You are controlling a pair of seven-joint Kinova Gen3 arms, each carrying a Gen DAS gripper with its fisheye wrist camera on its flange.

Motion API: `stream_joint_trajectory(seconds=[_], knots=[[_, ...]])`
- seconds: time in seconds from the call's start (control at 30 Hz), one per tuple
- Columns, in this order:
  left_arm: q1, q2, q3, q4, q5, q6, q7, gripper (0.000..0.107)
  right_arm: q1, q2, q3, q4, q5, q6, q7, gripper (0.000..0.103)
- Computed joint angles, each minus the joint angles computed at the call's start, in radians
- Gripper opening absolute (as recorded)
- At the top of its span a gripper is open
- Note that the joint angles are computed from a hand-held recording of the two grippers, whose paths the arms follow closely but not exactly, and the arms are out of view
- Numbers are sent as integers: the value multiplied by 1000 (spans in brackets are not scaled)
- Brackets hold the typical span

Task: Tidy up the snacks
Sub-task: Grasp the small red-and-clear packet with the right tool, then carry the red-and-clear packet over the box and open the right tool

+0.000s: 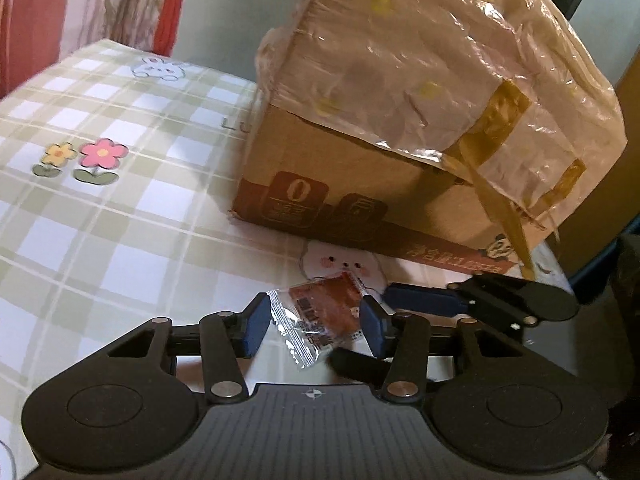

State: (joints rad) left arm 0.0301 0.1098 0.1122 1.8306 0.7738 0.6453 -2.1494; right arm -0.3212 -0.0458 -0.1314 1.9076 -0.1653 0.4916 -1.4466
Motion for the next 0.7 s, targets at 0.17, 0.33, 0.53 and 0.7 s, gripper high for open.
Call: stream_joint_trajectory(seconds=[0.17,0.33,0.53,0.7], knots=[[1,16,9,-17,22,30,-19,48,-5,1,-5,20,2,-38,-2,71],[-6,28,8,-25,45,47,-3,35,-8,-5,-4,41,-10,-67,1,71],[-24,38,11,-23,75,50,-14,17,-9,-23,-1,54,2,-68,-37,66],[-20,21,13,-20,85,49,-38,17,-6,-49,-1,82,-11,-92,-71,66]])
